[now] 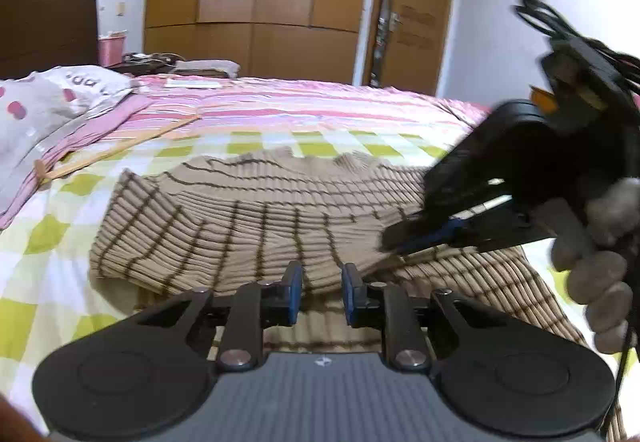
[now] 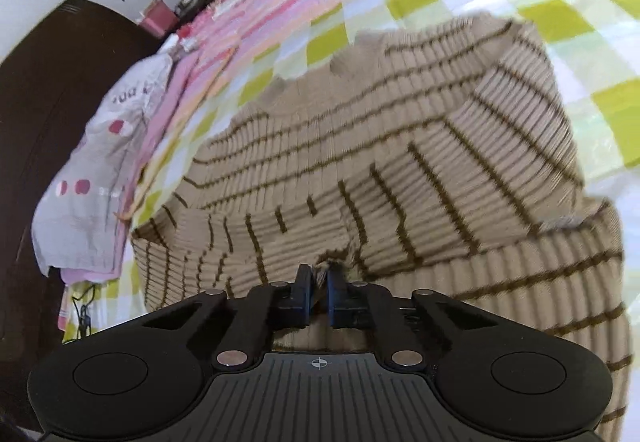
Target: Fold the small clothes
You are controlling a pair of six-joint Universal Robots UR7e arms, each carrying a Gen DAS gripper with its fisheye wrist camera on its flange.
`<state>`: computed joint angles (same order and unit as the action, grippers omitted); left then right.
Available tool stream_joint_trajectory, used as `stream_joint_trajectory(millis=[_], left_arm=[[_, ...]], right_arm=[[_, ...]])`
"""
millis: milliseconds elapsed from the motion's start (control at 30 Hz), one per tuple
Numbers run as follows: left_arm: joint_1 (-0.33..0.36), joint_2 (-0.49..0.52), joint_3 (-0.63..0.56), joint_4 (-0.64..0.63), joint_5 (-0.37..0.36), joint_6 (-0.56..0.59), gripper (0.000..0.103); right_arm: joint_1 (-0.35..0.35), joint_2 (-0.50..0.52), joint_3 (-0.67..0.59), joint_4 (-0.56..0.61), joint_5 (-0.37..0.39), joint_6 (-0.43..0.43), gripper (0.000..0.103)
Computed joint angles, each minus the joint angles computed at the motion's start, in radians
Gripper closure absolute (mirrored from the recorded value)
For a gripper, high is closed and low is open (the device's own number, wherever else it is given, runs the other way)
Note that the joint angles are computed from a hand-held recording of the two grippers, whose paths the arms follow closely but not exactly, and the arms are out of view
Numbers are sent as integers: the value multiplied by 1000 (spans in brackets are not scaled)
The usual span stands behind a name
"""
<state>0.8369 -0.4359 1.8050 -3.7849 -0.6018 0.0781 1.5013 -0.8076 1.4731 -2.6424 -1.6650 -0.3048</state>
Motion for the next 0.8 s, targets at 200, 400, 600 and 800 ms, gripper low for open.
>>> stream_joint_trajectory(millis=[200, 400, 600, 800], left_arm=[[13, -6, 1, -51, 28, -37, 72], [29, -13, 4, -83, 41, -53, 71], [26, -7, 0, -83, 49, -31, 68], [24, -6, 1, -101, 45, -14, 65]], right_arm=[[-7, -20, 0, -56, 48, -35, 102], [-33, -56, 17, 31, 103, -27, 93], [-55, -64, 56, 49, 105, 42, 64], [-73, -59, 95, -9, 151, 120, 48]])
